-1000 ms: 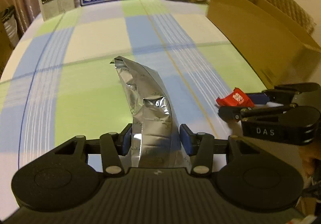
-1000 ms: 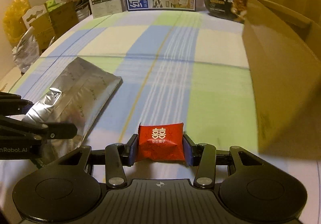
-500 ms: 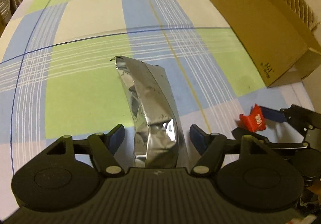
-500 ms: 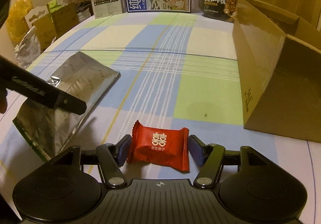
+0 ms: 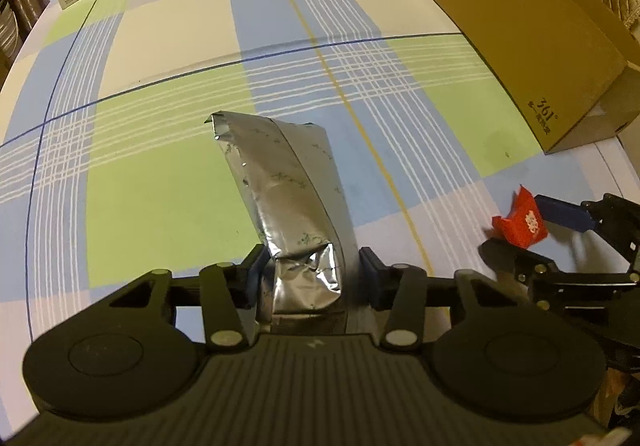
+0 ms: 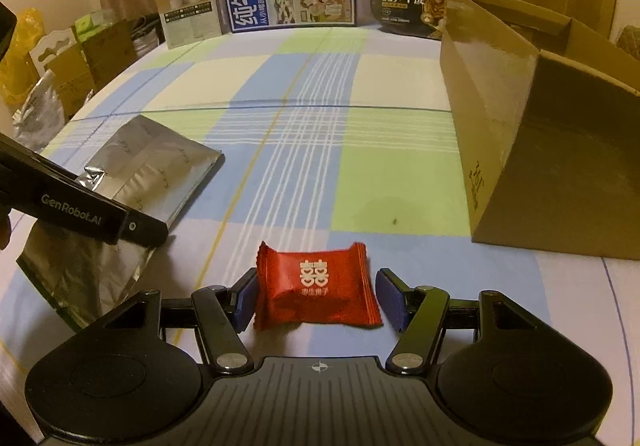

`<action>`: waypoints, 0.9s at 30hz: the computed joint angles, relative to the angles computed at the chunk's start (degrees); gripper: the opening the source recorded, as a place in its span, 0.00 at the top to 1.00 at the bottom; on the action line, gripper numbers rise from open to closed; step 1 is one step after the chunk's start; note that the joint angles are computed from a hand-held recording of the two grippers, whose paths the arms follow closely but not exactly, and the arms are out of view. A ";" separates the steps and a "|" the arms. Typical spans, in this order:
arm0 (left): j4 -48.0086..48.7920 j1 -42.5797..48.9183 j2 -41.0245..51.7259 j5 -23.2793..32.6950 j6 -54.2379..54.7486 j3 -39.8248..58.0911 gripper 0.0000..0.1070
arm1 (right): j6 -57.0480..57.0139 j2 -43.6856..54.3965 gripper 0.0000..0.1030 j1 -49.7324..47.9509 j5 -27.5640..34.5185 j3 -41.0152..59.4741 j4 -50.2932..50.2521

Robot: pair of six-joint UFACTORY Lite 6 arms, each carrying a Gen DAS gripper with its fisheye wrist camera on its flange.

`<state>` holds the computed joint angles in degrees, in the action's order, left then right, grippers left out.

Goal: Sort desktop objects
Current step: 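Carry the candy packet with the right tool while the left tool carries the foil pouch to the cardboard box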

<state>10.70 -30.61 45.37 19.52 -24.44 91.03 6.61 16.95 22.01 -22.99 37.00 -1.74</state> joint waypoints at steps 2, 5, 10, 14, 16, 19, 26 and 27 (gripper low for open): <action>0.69 -0.23 -0.86 -1.15 -1.28 -1.63 0.60 | -1.03 0.10 0.42 0.39 -0.82 -0.35 1.48; 1.78 -0.49 -1.60 -2.67 -2.88 -3.33 0.61 | -0.73 0.57 0.42 0.33 -1.32 -0.14 0.35; 2.34 -0.93 -2.70 -3.20 -3.41 -4.80 0.62 | -1.49 0.64 0.58 0.37 0.29 0.89 -2.65; 4.46 -2.11 -3.93 -3.33 -5.64 -6.27 0.64 | -3.39 -1.10 0.62 0.90 0.15 -0.88 -3.01; 5.48 -2.73 -5.02 -3.92 -7.60 -7.78 0.64 | -2.84 -2.76 0.62 0.95 0.10 -2.17 -3.27; 6.48 -3.58 -6.65 -4.53 -9.77 -10.07 0.64 | -2.78 -5.64 0.62 1.23 0.59 -3.82 -2.99; 12.02 -5.55 -11.69 -5.06 -17.55 -15.27 0.64 | -2.57 -12.71 0.62 1.37 2.90 -7.09 -2.35; 13.20 -5.79 -12.54 -5.04 -19.03 -15.99 0.64 | -2.73 -13.94 0.62 1.50 3.34 -7.67 -2.10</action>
